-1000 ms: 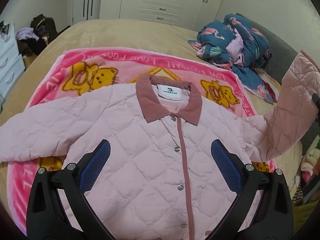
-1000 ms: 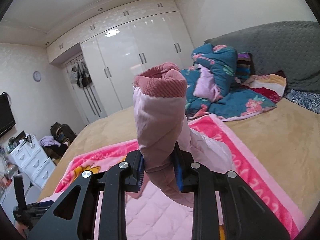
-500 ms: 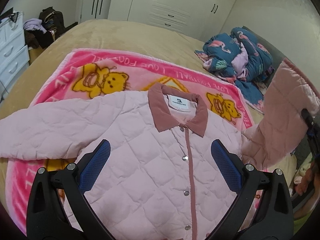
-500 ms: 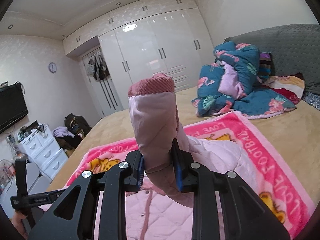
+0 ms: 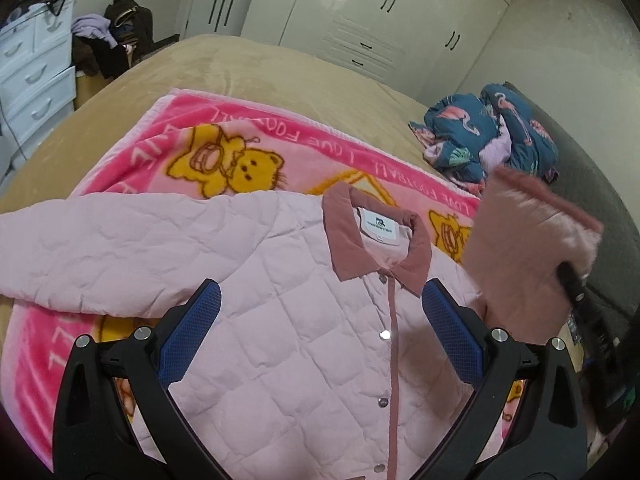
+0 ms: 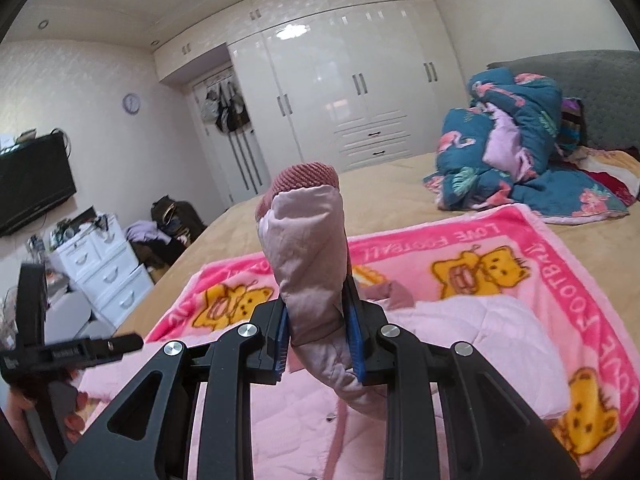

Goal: Fold large clothes
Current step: 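Lift the sleeve with the right tool and carry it across the jacket front, then lower the sleeve onto the jacket front and open the right tool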

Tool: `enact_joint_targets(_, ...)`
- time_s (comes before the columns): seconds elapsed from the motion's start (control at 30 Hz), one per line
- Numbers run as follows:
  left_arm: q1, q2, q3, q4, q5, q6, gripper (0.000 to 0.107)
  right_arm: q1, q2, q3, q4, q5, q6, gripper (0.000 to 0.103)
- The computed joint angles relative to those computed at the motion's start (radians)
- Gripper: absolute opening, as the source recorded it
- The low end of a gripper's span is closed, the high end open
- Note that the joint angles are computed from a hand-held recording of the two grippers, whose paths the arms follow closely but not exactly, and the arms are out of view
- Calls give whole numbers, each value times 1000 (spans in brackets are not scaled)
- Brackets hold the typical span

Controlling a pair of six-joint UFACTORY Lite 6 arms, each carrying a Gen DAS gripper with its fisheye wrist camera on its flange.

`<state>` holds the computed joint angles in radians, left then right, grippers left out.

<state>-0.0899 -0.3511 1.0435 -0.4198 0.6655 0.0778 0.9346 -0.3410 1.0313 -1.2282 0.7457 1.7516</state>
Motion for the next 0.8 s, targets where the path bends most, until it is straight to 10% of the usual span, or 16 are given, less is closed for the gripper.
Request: enact_joint_targets(0.8, 148, 73, -152, -418, 43, 415, 94, 126, 544, 97, -153, -268, 382, 40)
